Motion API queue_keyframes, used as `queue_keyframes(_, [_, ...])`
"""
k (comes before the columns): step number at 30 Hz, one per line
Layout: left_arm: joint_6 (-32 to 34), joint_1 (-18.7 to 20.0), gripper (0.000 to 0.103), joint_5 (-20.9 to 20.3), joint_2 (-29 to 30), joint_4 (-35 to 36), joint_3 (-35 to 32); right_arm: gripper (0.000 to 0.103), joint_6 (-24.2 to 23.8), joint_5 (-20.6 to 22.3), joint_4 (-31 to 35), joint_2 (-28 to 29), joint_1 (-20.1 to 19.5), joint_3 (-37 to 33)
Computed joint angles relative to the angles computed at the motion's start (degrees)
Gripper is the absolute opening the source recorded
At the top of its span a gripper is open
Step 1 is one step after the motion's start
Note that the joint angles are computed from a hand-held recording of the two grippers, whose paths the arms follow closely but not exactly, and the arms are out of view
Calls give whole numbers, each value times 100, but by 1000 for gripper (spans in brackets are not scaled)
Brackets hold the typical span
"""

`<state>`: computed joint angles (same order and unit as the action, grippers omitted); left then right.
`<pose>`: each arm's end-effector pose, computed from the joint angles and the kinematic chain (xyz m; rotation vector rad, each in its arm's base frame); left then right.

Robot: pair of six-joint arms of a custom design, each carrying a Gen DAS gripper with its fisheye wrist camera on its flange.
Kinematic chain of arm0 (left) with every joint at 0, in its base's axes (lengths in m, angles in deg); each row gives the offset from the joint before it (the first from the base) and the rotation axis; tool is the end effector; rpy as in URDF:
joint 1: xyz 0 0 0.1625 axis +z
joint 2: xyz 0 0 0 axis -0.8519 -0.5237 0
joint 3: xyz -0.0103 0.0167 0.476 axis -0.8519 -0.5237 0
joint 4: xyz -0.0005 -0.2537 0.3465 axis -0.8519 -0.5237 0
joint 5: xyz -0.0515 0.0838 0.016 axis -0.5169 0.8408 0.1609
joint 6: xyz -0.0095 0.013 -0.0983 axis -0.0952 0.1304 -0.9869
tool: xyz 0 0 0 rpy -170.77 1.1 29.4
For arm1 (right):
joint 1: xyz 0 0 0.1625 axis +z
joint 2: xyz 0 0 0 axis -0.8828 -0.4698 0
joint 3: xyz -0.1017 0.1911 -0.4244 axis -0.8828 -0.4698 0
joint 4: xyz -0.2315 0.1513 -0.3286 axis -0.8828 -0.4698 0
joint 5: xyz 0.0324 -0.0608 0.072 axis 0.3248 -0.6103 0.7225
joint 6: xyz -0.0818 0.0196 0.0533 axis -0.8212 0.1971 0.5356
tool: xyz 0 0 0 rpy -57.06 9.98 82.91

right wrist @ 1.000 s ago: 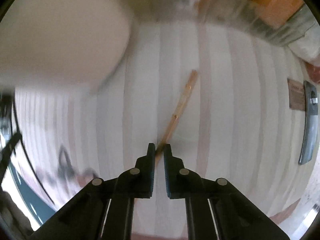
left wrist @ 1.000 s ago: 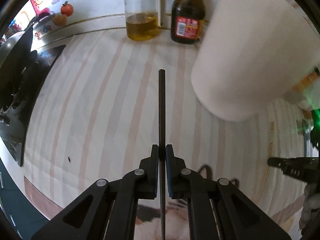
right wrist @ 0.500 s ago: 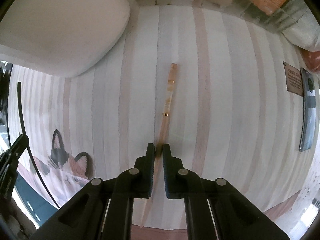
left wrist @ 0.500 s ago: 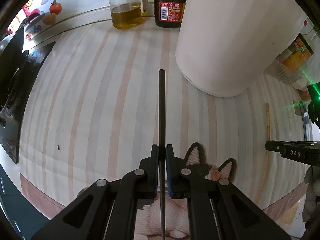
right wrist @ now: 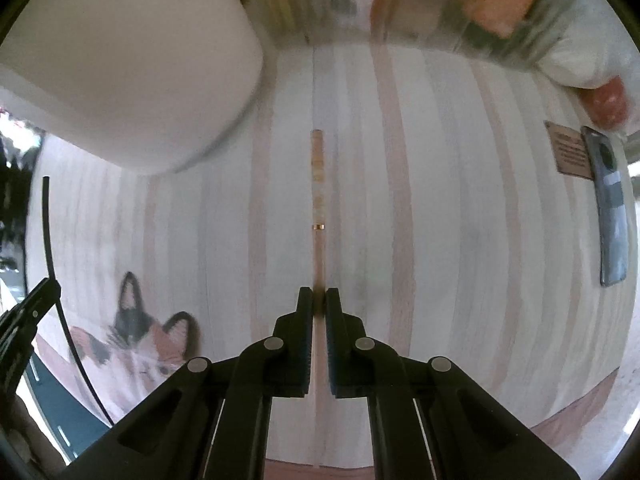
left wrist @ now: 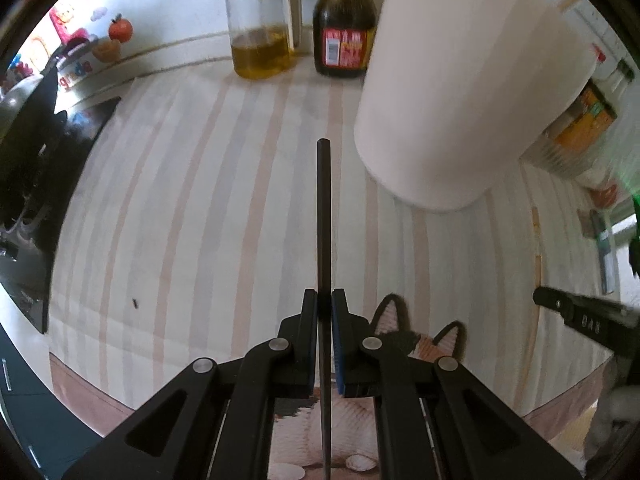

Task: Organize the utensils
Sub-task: 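Lift both held chopsticks up toward the cream utensil holder, then lower both chopsticks into the holder slots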

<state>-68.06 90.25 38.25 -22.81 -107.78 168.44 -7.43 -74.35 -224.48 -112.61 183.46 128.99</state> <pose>-0.1157 -0.3025 0.3290 0.0568 2.3666 -0.4541 0.3351 -0.4018 0.0334 0.0362 -2.4633 0.1023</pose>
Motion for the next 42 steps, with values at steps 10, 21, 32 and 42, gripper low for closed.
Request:
queue_keyframes(10, [-177, -588, 4, 285, -54, 351, -393, 6, -100, -210, -1249, -374, 575, 417])
queue_keyframes(21, [-256, -1135, 4, 553, -82, 438, -810, 6, -362, -503, -1982, -707, 1020, 224])
queue_keyframes(32, [304, -1417, 4, 1168, 215, -244, -1409, 6, -1199, -706, -2542, -690, 1320, -594])
queue_keyframes(42, [2704, -781, 4, 1930, 1235, -2846, -1962, 6, -2123, -756, -3208, -217, 1199, -1636])
